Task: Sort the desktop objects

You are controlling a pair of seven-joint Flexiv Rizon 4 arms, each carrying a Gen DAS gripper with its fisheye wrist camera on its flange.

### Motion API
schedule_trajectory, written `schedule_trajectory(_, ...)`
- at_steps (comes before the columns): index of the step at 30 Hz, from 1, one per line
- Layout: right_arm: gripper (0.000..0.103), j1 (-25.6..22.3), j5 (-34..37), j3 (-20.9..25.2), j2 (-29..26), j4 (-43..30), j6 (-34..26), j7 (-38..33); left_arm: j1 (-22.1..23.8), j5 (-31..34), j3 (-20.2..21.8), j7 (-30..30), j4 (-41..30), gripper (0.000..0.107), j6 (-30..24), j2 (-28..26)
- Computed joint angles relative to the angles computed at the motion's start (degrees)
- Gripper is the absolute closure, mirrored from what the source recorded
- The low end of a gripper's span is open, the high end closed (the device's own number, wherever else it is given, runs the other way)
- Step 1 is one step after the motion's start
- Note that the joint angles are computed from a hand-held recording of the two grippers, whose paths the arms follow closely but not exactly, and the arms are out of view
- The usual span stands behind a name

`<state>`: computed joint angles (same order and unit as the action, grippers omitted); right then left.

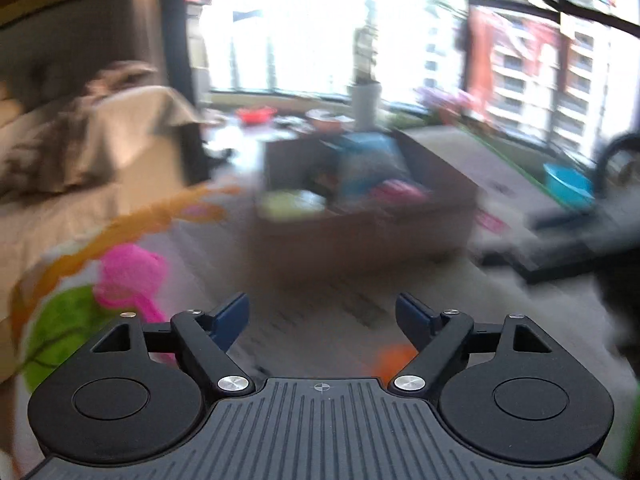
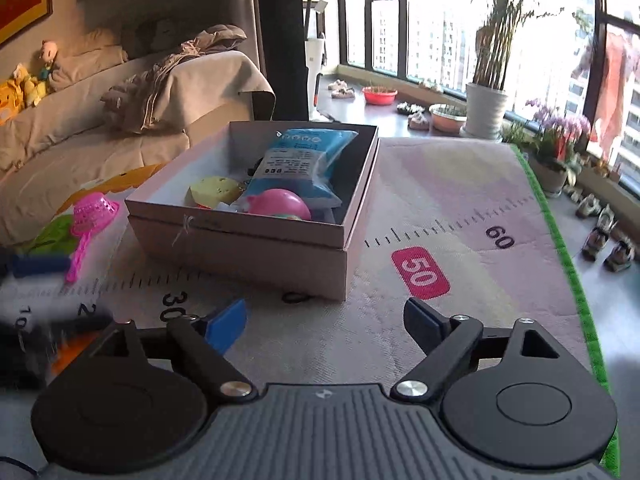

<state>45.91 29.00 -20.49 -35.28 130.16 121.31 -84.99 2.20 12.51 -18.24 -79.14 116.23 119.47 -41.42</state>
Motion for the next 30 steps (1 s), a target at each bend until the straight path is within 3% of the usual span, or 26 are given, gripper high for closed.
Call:
schedule_trajectory(3,0.014,0.74,0.7,0.28,-1.18,0.39,1.68,-0.55,-9.3,-13.57,9.91,-2.35,-3.37,0.013,3.67,-1.5)
schedule_trajectory(6,0.014,-0.55,0.43,2.37,-1.82,0.51,2.22,-0.6,-19.41,-29.63,20.04,0.71,-9.2,0.012,3.19,-5.4)
schedule_trajectory(9,0.014,-0.19,0.95,2.63,-2.7,0.38,0.98,-0.06,-24.23,-41.0,25.16,5.09,-15.76,0.012,-1.68,-9.7)
schedule_trajectory(12,0.012,1.31,1.62,1.47,-3.77,0.42,0.63,0.86,-26.0,-47.3,27.65,6.71,-20.1,0.017,-7.25,-12.26)
schedule_trajectory(15,0.006,1.71,1.69,0.88,-4.15,0.34,0.31,1.63,-26.03,-48.16,28.47,5.94,-21.65,0.027,-10.9,-13.02)
schedule_trajectory(20,0.0,0.32,-0.33,1.36,-3.99,0.04,-0.74,3.66,-22.53,-41.19,24.59,4.99,-17.2,0.027,-6.94,-10.84)
schedule_trajectory(24,0.0,-0.7,-1.34,2.22,-3.96,0.38,0.28,4.62,-17.04,-32.16,18.76,5.11,-9.37,0.027,-3.36,-6.59)
schedule_trajectory(30,0.0,-1.38,-1.49,2.94,-3.88,0.42,0.78,4.9,-12.78,-26.03,15.34,2.6,2.2,0.027,-0.98,-0.39)
